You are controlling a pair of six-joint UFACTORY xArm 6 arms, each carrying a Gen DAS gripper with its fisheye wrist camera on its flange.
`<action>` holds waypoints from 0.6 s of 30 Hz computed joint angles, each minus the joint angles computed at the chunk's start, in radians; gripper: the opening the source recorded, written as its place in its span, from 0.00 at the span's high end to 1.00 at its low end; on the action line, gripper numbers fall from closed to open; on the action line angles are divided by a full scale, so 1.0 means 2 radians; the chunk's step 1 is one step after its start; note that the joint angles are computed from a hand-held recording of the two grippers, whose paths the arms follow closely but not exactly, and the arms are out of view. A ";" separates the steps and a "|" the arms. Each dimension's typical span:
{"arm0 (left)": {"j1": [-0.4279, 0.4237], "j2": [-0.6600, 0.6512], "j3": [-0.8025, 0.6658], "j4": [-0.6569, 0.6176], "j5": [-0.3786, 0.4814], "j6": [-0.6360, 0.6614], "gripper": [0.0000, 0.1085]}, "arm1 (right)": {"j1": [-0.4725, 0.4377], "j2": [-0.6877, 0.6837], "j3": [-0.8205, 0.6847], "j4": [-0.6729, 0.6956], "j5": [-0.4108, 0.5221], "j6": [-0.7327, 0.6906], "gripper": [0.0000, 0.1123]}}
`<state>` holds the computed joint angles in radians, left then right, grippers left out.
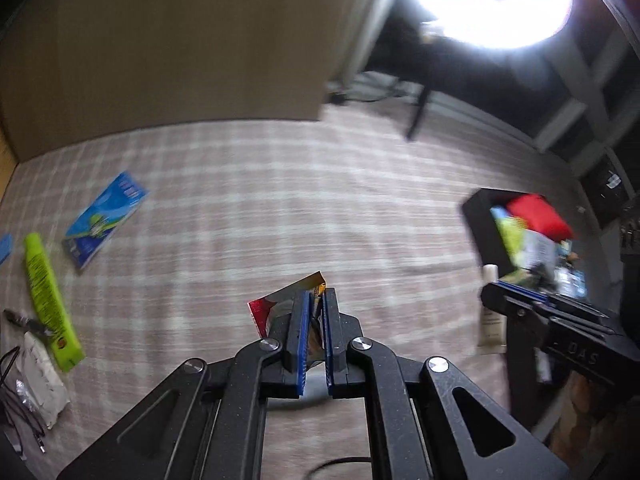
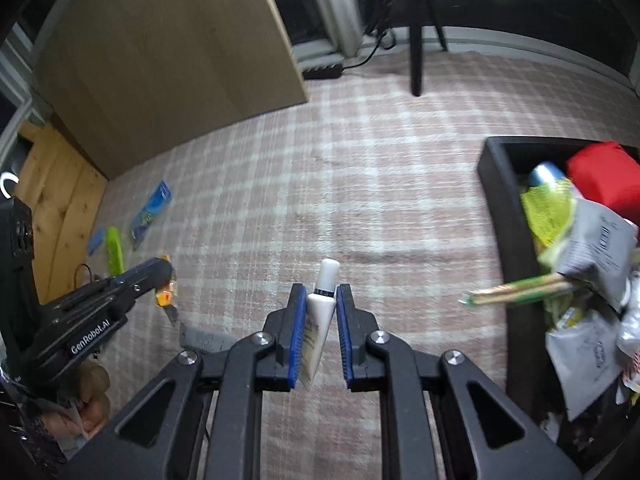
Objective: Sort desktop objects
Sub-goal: 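Carry the packet and tube to the black bin and open both grippers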
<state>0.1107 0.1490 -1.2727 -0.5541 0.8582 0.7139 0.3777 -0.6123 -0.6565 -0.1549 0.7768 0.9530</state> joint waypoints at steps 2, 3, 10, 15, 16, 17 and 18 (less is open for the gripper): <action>-0.023 -0.027 0.016 -0.008 0.007 0.001 0.95 | 0.002 -0.027 0.014 -0.015 0.007 0.023 0.86; -0.037 -0.025 0.013 -0.012 0.006 0.000 0.95 | 0.001 -0.044 0.022 -0.020 0.014 0.032 0.86; -0.121 -0.047 0.020 -0.037 0.032 0.000 0.95 | -0.014 -0.211 0.089 -0.047 0.112 0.081 0.86; -0.184 -0.083 0.046 -0.056 0.058 0.010 0.95 | -0.028 -0.354 0.117 -0.065 0.237 0.104 0.86; -0.194 -0.089 0.051 -0.058 0.061 0.010 0.95 | -0.033 -0.381 0.120 -0.067 0.264 0.103 0.86; -0.207 -0.097 0.058 -0.059 0.062 0.012 0.95 | -0.042 -0.406 0.123 -0.068 0.287 0.100 0.86; -0.220 -0.105 0.065 -0.058 0.061 0.012 0.95 | -0.056 -0.428 0.125 -0.066 0.306 0.091 0.86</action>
